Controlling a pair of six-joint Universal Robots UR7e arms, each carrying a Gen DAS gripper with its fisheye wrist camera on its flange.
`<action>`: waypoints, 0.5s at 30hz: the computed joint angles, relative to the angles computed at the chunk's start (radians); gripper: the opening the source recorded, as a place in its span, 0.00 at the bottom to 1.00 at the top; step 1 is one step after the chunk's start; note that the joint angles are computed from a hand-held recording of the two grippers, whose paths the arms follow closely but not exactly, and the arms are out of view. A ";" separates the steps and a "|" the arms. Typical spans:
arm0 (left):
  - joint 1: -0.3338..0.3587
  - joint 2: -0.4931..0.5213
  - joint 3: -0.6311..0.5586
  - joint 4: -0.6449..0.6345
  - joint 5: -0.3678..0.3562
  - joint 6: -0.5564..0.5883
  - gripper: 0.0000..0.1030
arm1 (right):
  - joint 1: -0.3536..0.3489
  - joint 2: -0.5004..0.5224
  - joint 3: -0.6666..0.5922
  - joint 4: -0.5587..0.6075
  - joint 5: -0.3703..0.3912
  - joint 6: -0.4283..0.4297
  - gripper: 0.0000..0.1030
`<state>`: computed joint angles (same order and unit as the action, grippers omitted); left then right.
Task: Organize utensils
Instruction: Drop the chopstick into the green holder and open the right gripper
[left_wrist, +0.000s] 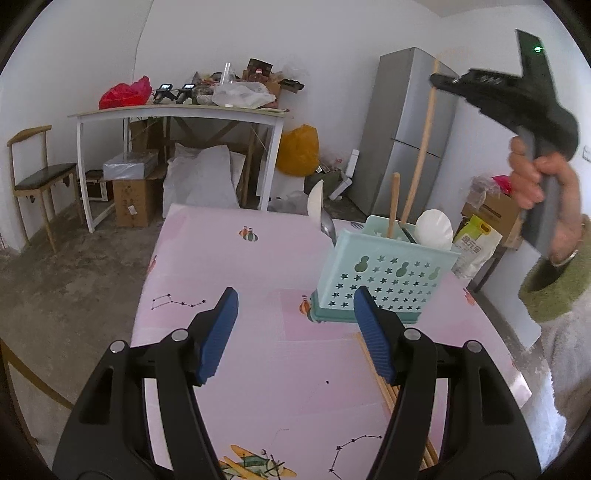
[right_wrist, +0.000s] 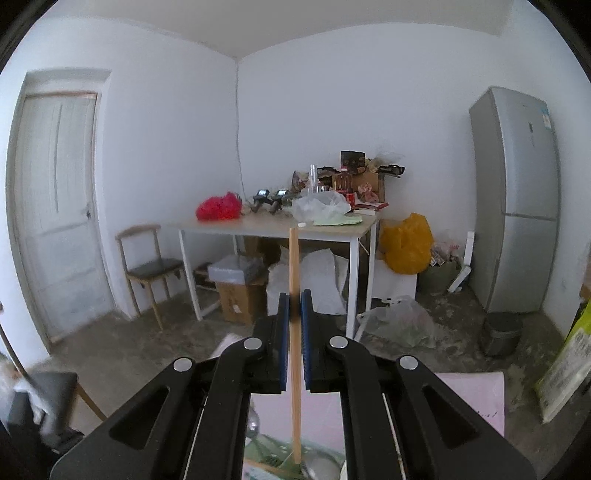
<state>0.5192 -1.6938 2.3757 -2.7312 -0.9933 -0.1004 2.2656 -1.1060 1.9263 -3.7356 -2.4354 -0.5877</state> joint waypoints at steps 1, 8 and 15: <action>0.002 -0.002 0.000 0.003 -0.002 -0.002 0.60 | -0.011 0.004 0.006 0.002 0.014 -0.005 0.06; 0.008 0.005 -0.004 0.025 -0.012 -0.013 0.60 | -0.062 0.033 0.067 0.016 -0.015 -0.024 0.06; 0.029 0.039 -0.010 0.061 -0.031 -0.017 0.61 | -0.053 -0.039 0.170 0.036 -0.068 0.131 0.32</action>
